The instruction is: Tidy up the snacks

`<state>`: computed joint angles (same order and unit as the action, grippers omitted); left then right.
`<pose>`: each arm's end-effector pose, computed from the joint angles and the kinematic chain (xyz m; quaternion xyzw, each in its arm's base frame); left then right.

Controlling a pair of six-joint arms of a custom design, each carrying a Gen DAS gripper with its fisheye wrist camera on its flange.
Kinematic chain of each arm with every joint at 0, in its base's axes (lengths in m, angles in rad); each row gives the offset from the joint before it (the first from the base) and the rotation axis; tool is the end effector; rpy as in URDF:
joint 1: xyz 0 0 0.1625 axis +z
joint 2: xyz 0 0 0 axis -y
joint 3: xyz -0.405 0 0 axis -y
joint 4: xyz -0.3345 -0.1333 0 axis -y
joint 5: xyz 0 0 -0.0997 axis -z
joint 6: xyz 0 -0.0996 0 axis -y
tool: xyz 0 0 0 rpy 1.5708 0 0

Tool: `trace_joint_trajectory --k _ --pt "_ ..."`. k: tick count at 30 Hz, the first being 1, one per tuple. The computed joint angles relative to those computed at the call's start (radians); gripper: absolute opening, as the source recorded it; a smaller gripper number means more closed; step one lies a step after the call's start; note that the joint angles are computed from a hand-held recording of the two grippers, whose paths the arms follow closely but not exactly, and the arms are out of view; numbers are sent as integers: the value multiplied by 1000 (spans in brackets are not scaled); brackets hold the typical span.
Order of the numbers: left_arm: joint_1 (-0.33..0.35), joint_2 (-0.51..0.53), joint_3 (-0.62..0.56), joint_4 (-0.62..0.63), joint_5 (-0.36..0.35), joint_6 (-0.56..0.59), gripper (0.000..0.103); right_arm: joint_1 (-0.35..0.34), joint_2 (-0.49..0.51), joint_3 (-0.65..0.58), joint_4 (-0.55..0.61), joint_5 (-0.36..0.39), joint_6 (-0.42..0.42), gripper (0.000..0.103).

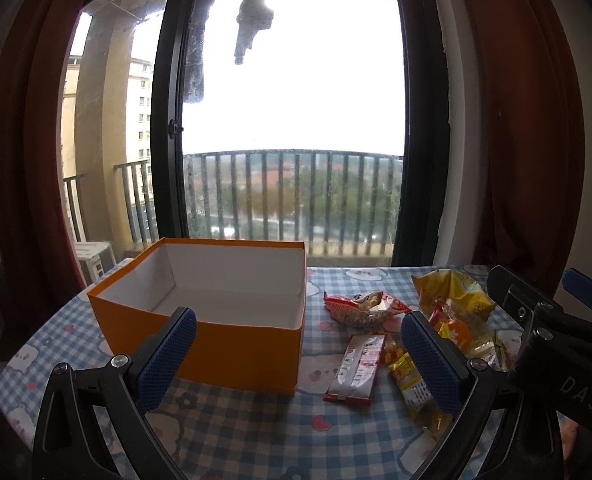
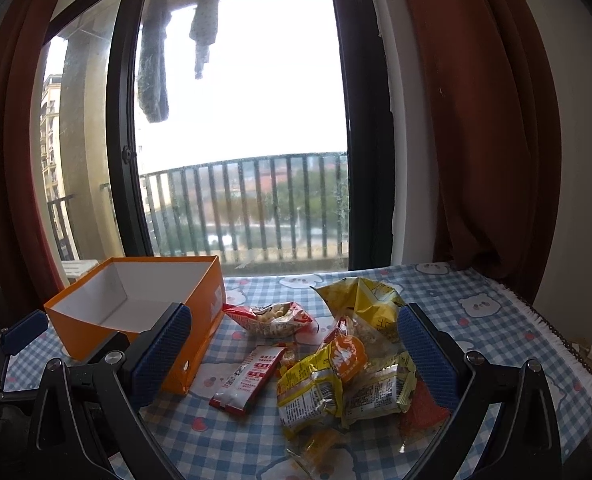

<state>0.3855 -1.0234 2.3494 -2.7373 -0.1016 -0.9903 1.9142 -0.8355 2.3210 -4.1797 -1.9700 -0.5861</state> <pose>-0.2728 -0.3615 0.1580 0.1252 0.7310 -0.5643 0.3627 0.2325 -0.3693 0.1798 0.2774 -0.7889 0.4979 0.2298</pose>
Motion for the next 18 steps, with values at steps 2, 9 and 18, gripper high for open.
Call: trace_joint_trajectory --k 2,9,18 --pt "2 -9 -2 37 3 -30 102 2 1 -2 -4 -4 -3 103" --pt "9 -11 -4 41 -3 -36 102 -2 0 -8 16 1 9 103" --pt "13 29 -3 -119 -14 85 102 -8 1 -9 22 8 9 103"
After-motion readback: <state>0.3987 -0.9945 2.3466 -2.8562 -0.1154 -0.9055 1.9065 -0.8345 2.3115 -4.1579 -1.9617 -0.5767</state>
